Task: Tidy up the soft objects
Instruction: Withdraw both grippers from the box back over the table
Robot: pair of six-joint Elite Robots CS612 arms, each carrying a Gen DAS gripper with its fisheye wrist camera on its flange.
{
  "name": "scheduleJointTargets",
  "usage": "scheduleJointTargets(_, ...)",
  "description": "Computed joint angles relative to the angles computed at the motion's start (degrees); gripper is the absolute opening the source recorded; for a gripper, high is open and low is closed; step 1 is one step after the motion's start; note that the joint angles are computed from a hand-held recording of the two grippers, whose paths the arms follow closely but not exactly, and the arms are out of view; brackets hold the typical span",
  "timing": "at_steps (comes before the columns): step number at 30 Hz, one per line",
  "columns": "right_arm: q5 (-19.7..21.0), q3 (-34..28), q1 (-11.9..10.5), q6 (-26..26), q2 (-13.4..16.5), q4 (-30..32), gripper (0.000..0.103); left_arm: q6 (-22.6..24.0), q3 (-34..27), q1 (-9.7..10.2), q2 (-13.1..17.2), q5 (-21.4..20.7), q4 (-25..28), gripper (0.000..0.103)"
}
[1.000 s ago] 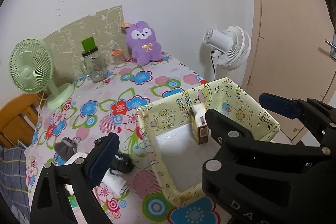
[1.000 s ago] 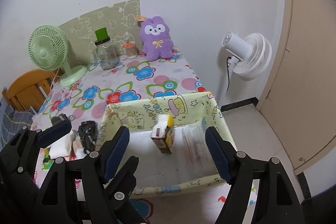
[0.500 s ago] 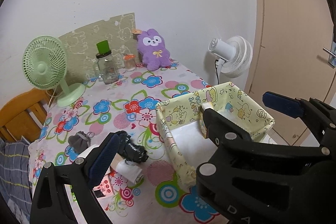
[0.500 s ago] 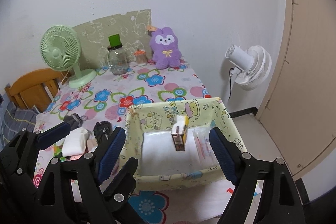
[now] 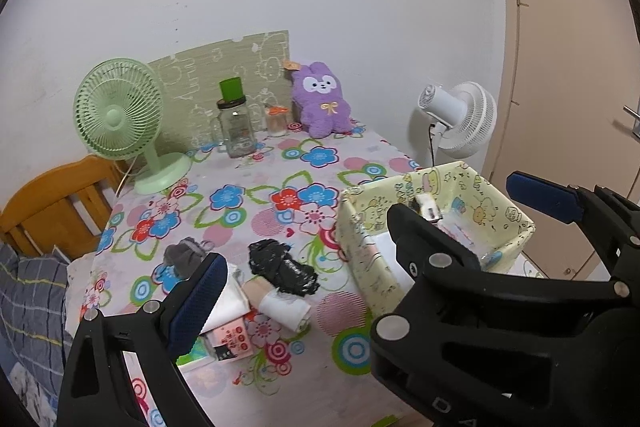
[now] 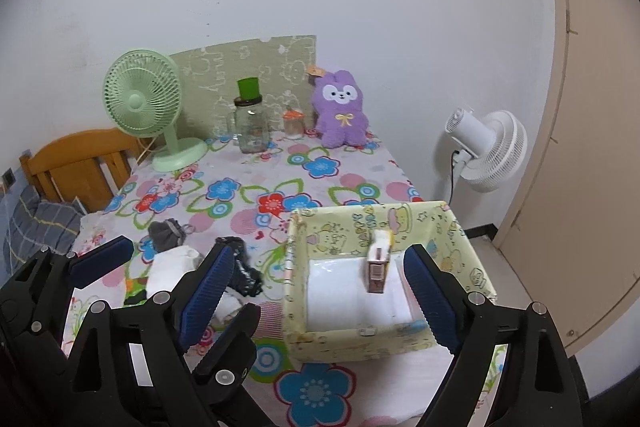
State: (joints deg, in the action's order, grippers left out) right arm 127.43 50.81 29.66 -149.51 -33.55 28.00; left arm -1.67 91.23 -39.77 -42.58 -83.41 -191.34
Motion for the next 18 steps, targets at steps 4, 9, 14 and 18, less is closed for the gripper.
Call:
scheduleJointTargets(4, -0.22, -1.3, 0.4, -0.73, 0.76, -0.07, 0.09, -0.64, 0.46, 0.45, -0.05, 0.42, -0.29, 0.099)
scheduleJointTargets(9, -1.06, -3.21, 0.71, -2.6, 2.05, -0.28, 0.091, -1.33, 0.73, 1.03, 0.15, 1.0, -0.08, 0.098)
scheduleJointTargets(14, -3.18, -5.3, 0.69, -2.63, 3.51, 0.64, 0.091, -2.07, 0.89, 1.58, 0.49, 1.48, 0.29, 0.098)
scheduleJointTargets(18, -4.05, -7.18, 0.77, -2.83, 4.78, 1.5, 0.091, -2.72, 0.73, 2.07, 0.91, 1.7, 0.86, 0.098)
